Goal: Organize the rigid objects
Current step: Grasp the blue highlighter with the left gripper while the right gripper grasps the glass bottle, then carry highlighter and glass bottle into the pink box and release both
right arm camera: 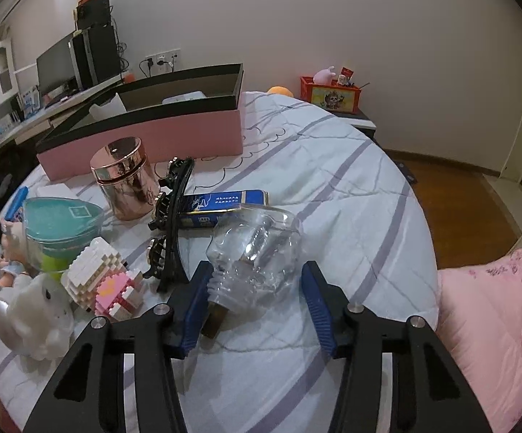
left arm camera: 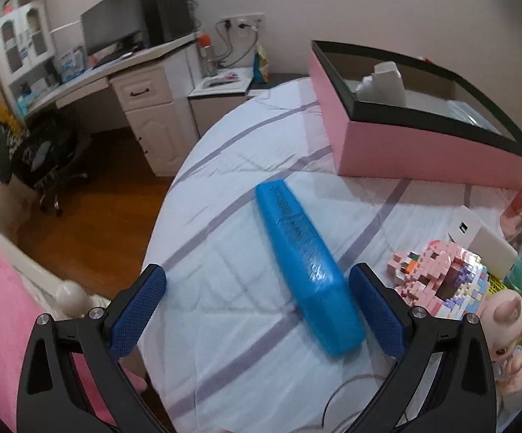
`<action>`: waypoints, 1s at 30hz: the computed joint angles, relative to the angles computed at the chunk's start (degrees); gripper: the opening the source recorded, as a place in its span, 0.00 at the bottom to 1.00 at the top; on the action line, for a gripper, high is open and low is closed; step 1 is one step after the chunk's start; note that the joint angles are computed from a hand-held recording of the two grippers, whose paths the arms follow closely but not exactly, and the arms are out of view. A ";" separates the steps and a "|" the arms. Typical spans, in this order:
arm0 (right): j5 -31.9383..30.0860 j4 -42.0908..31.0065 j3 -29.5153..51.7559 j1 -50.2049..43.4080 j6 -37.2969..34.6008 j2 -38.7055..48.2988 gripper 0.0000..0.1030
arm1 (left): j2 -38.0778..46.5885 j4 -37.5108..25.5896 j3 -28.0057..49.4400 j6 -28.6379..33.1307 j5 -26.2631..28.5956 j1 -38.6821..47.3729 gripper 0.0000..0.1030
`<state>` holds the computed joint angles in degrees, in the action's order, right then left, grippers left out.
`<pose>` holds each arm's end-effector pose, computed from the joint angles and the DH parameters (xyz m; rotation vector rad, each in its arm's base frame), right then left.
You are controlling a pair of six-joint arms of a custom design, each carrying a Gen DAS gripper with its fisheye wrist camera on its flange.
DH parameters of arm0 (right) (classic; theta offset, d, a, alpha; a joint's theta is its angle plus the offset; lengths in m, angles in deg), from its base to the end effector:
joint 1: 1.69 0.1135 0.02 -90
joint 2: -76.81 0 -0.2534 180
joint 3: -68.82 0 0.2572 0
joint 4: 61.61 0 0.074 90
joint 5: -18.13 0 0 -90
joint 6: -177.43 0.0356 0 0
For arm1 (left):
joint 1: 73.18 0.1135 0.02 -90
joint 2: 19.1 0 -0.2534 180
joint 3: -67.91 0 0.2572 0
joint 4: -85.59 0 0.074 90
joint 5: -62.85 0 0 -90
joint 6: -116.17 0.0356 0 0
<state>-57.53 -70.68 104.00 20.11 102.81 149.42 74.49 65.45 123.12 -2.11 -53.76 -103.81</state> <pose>0.2105 0.0747 0.1203 -0.0138 2.3501 0.0187 0.2600 -0.1354 0.1165 -0.1125 2.4422 0.1642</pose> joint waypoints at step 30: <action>-6.03 2.11 -2.90 -4.87 -2.33 -6.13 0.45 | -8.53 7.73 -8.17 1.20 1.77 -2.78 0.26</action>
